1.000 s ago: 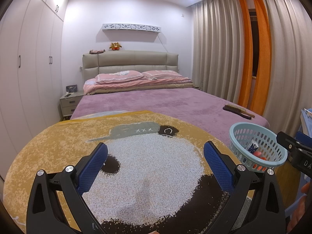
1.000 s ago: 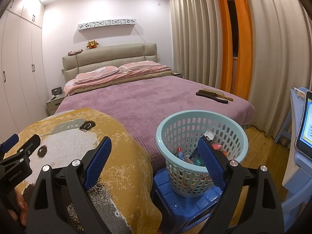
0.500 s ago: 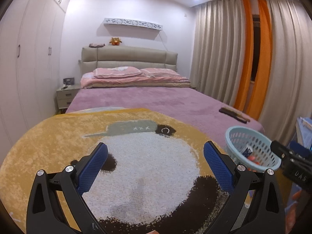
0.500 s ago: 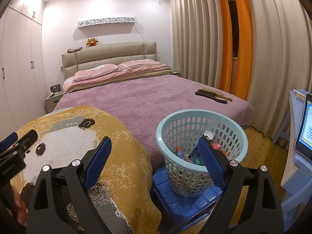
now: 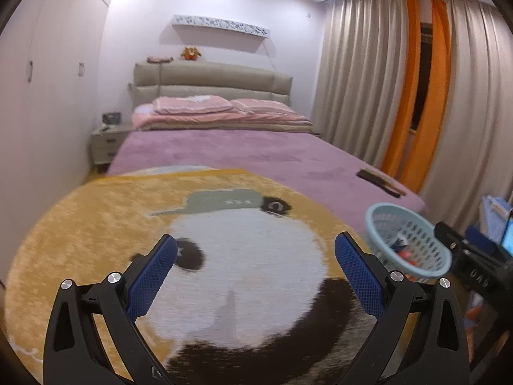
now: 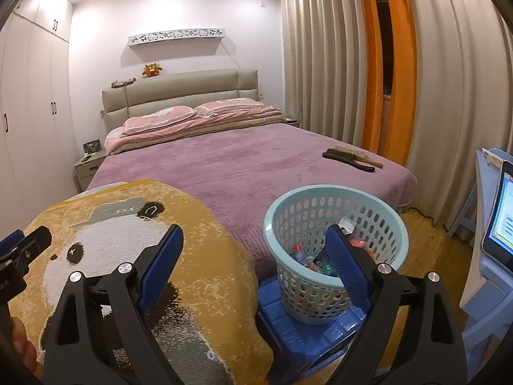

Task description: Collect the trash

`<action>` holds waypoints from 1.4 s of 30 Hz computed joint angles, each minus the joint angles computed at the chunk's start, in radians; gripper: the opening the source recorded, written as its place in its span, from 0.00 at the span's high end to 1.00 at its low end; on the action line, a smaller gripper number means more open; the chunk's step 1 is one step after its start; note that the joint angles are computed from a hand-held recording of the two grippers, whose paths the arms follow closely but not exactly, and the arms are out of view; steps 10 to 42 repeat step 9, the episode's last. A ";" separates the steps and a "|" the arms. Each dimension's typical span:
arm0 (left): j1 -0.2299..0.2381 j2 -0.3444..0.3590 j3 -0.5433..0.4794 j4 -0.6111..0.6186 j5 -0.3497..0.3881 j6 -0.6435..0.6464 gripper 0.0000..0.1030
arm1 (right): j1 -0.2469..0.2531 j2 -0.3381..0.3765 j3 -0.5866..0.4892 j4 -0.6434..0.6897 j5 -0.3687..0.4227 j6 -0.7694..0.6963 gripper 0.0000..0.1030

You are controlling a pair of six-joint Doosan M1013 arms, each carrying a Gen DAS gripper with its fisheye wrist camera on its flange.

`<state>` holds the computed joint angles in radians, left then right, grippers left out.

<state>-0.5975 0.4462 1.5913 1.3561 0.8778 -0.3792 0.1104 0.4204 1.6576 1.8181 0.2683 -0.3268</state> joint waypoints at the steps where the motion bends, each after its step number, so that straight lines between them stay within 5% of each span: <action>1: 0.000 -0.001 0.000 -0.013 0.008 0.012 0.07 | 0.002 0.000 0.000 -0.011 0.000 0.010 0.17; 5: 0.009 -0.008 -0.001 -0.083 0.001 0.050 0.07 | 0.010 0.001 -0.005 -0.054 0.003 0.050 0.17; 42: 0.005 -0.011 0.009 -0.069 0.041 0.040 0.07 | 0.019 0.001 -0.007 -0.049 -0.004 0.032 0.17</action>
